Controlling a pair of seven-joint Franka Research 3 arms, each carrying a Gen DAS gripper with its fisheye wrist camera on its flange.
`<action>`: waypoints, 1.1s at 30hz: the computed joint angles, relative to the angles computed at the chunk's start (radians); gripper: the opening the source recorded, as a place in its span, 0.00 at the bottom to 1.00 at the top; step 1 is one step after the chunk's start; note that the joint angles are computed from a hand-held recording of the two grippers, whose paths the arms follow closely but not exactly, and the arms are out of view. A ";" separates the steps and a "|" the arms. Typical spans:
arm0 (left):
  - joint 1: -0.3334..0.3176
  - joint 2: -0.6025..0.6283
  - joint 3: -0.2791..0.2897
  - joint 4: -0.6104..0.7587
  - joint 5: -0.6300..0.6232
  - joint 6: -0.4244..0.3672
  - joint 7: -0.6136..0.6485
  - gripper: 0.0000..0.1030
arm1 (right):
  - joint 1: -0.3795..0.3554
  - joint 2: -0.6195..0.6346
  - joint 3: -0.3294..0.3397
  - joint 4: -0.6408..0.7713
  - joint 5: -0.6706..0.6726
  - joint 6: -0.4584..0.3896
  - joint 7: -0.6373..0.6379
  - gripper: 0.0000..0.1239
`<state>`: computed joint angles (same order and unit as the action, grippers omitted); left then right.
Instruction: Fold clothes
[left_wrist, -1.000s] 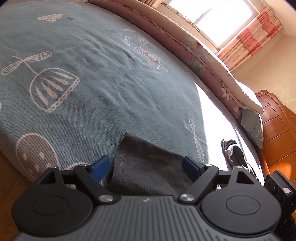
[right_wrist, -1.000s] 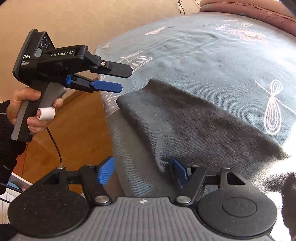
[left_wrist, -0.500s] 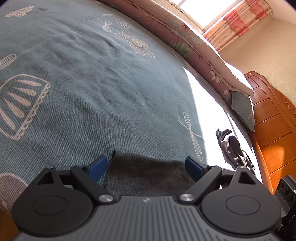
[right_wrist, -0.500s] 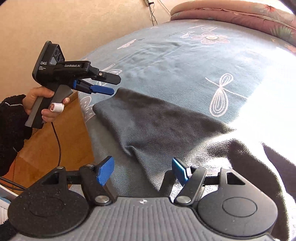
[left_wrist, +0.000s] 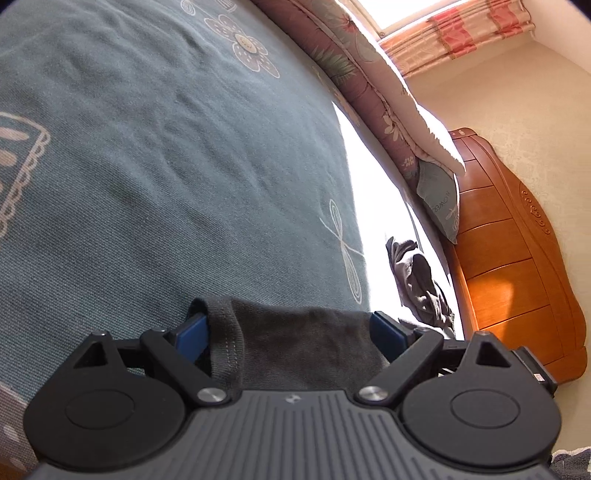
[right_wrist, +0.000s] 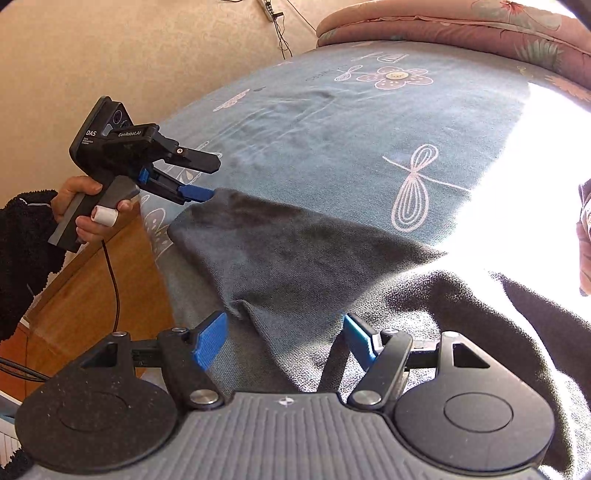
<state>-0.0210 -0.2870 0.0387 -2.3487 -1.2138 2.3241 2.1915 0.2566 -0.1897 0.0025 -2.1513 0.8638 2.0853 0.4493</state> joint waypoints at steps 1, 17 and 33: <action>0.000 0.000 0.002 0.000 -0.006 -0.001 0.001 0.88 | 0.000 0.001 0.001 0.000 -0.001 0.002 0.001 0.60; 0.042 0.098 -0.016 0.035 -0.239 -0.088 0.074 0.93 | 0.009 0.002 0.009 -0.014 -0.009 0.036 0.008 0.61; 0.057 -0.003 -0.013 -0.061 -0.313 -0.044 0.145 0.92 | 0.001 -0.025 -0.008 -0.038 -0.030 0.084 -0.004 0.61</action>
